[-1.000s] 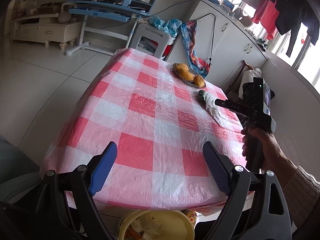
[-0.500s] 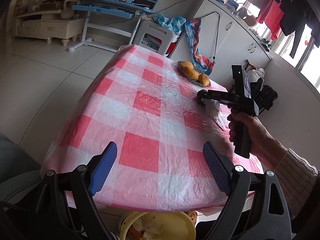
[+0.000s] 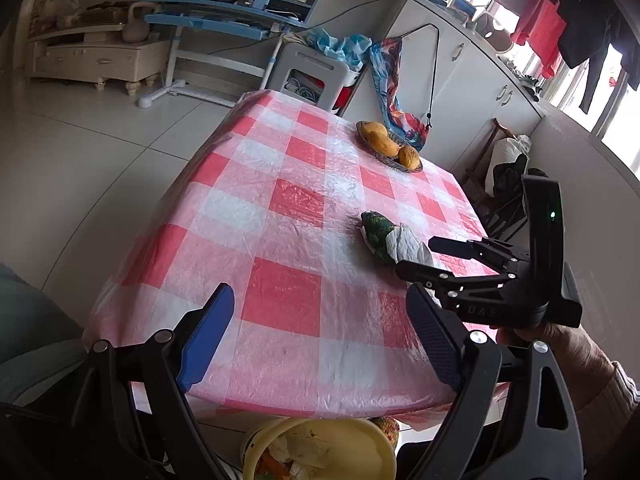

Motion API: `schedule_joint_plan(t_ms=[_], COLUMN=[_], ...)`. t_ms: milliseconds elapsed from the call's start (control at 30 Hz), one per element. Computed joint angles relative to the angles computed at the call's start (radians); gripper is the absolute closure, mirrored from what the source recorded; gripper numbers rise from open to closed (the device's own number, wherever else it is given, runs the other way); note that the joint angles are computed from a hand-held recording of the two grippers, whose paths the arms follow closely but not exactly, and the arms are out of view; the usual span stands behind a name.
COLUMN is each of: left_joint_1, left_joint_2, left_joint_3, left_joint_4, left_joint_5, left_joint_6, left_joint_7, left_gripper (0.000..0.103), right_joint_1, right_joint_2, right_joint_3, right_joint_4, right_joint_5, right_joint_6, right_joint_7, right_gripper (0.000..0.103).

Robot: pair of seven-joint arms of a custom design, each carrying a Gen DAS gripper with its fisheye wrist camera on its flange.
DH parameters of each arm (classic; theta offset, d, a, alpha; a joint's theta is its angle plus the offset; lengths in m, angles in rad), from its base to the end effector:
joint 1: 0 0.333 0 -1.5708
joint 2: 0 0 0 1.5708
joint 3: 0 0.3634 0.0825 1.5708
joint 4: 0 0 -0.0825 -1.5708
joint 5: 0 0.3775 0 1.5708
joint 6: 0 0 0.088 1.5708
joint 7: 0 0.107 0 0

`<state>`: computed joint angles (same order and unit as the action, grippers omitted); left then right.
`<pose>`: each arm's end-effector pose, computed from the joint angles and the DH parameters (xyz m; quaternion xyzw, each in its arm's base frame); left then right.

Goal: Collect trash
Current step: 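Pull the white tissue off the green knitted toy with the right gripper, then grasp the green knitted toy with the left gripper while the right gripper holds the tissue, then carry the toy and tissue over the basin and open both grippers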

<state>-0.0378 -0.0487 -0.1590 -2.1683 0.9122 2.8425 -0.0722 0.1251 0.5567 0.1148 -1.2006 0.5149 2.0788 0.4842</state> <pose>0.5369 -0.1509 0.5334 -0.8155 0.4006 -0.3497 0.2286 0.7446 0.1811 0.5451 -0.9267 0.2136 -0.0511 0.3049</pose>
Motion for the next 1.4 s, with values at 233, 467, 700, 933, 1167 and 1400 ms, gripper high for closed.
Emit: schedule_joint_plan(t_ms=[233,467,700,933,1167,1400], left_joint_1=[-0.014,-0.041,-0.059,-0.104,-0.114,-0.155], left_joint_2=[0.026,0.178,0.394,0.522,0.522,0.357], left_joint_3=[0.002,0.015,0.016,0.043,0.054,0.103], left_joint_4=[0.044,0.230,0.484,0.669,0.656,0.433], left_joint_5=[-0.065,-0.202,-0.435,-0.482,-0.519,-0.426], left_joint_6=[-0.022,-0.042,-0.135,-0.259,-0.233,-0.116], left_joint_7=[0.108,0.324,0.685,0.840,0.898,0.717], left_gripper=[0.019,0.019,0.019,0.032,0.050,0.051], right_joint_1=[-0.014,-0.050,-0.099,-0.116,-0.121,-0.123], right_joint_2=[0.080,0.090,0.189,0.233,0.236,0.205], right_joint_3=[-0.013,-0.007,0.018,0.051,0.057,0.059], right_joint_4=[0.119,0.155,0.333,0.416,0.425,0.371], right_joint_5=[-0.039,0.017,0.075,0.104,0.112,0.120], right_joint_6=[-0.081,-0.092,-0.155,-0.185,-0.195,-0.197], right_joint_7=[0.094,0.187,0.345,0.392,0.378,0.344], right_gripper=[0.090,0.090,0.088,0.087,0.087,0.087])
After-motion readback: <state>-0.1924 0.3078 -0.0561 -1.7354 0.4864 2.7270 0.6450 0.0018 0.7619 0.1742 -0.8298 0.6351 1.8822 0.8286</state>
